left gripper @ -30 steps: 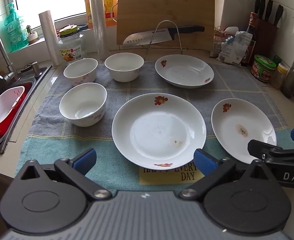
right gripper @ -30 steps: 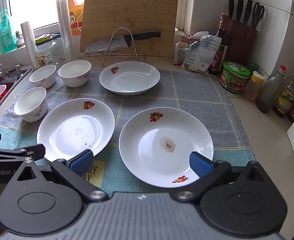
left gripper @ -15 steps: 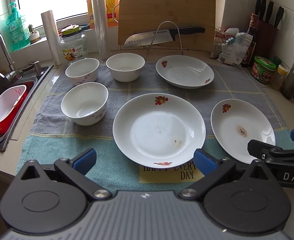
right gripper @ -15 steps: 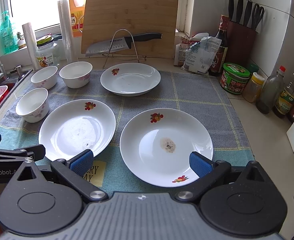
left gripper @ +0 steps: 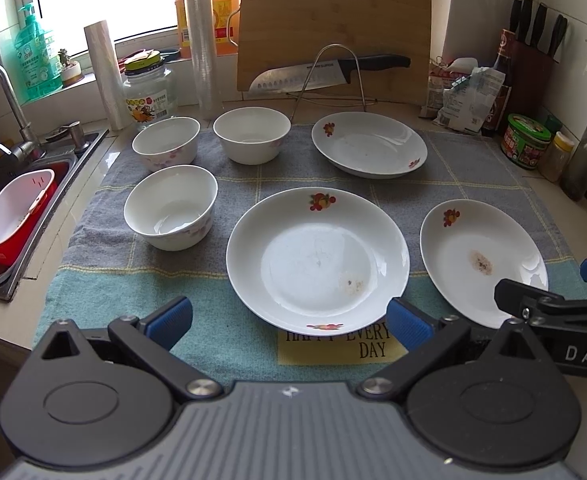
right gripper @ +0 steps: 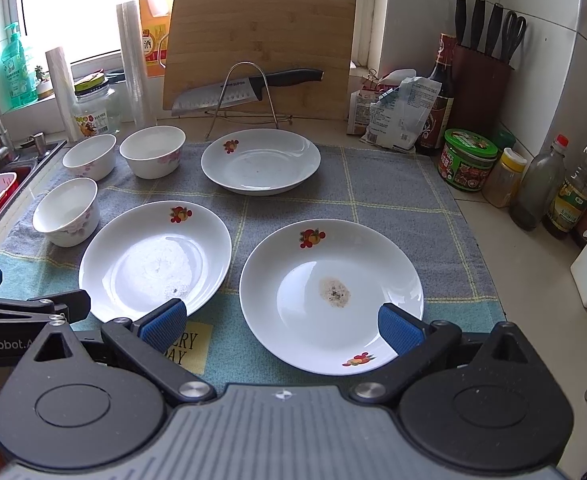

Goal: Organize plates and bowls

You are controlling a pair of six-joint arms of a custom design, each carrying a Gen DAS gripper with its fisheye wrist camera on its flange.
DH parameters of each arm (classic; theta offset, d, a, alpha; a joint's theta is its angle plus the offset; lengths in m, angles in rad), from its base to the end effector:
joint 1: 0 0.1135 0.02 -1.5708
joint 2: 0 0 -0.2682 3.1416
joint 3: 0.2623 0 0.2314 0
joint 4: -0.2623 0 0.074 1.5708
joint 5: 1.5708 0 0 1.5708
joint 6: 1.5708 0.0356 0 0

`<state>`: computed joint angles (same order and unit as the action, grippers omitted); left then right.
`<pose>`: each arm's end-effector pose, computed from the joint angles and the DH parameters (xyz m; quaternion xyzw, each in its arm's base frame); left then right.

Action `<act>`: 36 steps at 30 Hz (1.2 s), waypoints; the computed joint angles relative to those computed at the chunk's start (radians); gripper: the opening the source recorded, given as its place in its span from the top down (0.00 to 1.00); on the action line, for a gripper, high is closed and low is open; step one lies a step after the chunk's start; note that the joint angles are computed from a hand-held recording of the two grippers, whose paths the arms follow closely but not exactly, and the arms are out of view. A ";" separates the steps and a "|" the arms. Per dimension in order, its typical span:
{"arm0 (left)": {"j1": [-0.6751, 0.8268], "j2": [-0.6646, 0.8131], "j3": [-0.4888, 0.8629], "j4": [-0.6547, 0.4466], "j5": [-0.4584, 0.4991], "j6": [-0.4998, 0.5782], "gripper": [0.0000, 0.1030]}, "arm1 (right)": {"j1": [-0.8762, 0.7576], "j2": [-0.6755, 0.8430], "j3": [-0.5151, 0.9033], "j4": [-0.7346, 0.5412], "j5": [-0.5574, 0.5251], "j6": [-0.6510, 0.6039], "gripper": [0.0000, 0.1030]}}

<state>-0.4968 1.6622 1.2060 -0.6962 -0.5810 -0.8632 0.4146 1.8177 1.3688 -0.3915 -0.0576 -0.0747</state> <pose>0.2851 -0.1323 0.2412 -0.2292 0.9107 0.0927 0.3309 0.3525 0.1574 0.2490 -0.2361 0.9034 0.0869 0.3473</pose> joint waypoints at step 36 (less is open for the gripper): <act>0.014 -0.048 -0.045 0.018 0.015 0.003 0.01 | 0.026 -0.023 -0.017 0.014 0.035 0.008 0.00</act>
